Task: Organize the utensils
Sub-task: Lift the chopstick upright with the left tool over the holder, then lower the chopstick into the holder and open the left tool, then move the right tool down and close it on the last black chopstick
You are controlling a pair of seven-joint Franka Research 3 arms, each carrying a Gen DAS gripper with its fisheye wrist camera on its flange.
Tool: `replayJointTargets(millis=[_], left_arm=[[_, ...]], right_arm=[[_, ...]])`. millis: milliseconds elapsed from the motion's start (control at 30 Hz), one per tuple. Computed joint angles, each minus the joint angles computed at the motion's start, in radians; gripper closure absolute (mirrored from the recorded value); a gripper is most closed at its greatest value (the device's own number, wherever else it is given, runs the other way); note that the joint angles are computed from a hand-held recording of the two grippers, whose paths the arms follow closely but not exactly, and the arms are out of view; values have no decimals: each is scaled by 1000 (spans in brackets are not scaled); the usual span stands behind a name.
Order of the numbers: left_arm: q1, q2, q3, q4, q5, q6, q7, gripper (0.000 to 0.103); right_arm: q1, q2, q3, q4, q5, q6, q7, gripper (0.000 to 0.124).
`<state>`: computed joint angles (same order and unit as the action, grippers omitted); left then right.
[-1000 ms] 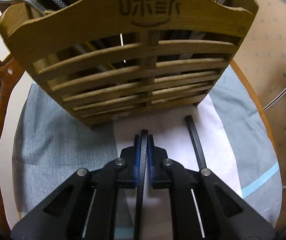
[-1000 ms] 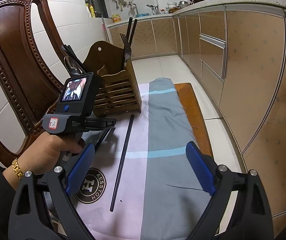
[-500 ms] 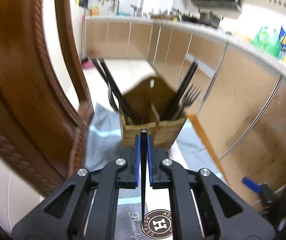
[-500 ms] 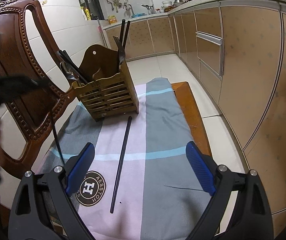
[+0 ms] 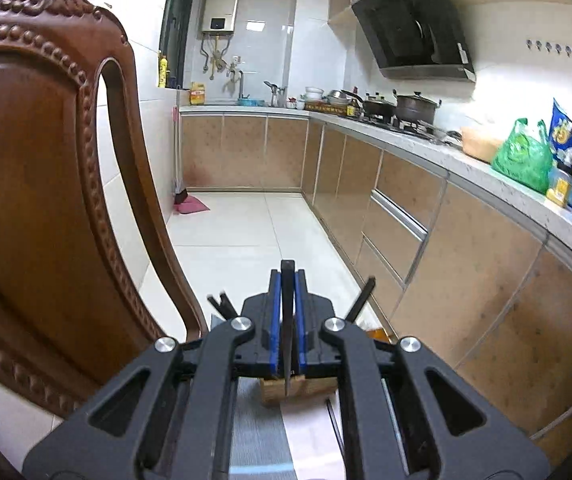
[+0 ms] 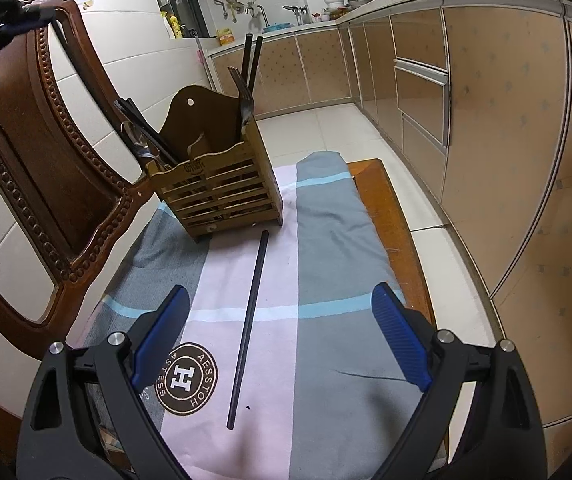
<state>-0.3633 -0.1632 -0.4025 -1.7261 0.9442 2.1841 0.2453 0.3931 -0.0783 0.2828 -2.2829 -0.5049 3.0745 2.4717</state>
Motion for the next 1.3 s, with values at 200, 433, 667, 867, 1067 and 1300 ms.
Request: replayJointTargets(millis=[200, 433, 667, 867, 1067, 1300], left_arm=[[25, 48, 39, 36, -4, 66, -18, 97], [38, 114, 85, 16, -35, 151, -71, 97], [14, 113, 94, -117, -90, 179, -93, 43], [-44, 10, -6, -291, 48, 64, -335, 15], [-129, 39, -74, -329, 87, -106, -397, 14], [-153, 21, -36, -382, 111, -70, -435, 14]], right_arm=[[7, 4, -5, 1, 24, 0, -20, 34], [15, 10, -13, 6, 46, 2, -45, 34], [18, 25, -20, 18, 31, 4, -36, 34], [56, 59, -46, 52, 71, -27, -79, 35], [123, 120, -71, 122, 221, -120, -256, 53], [225, 302, -144, 367, 227, -286, -301, 64]])
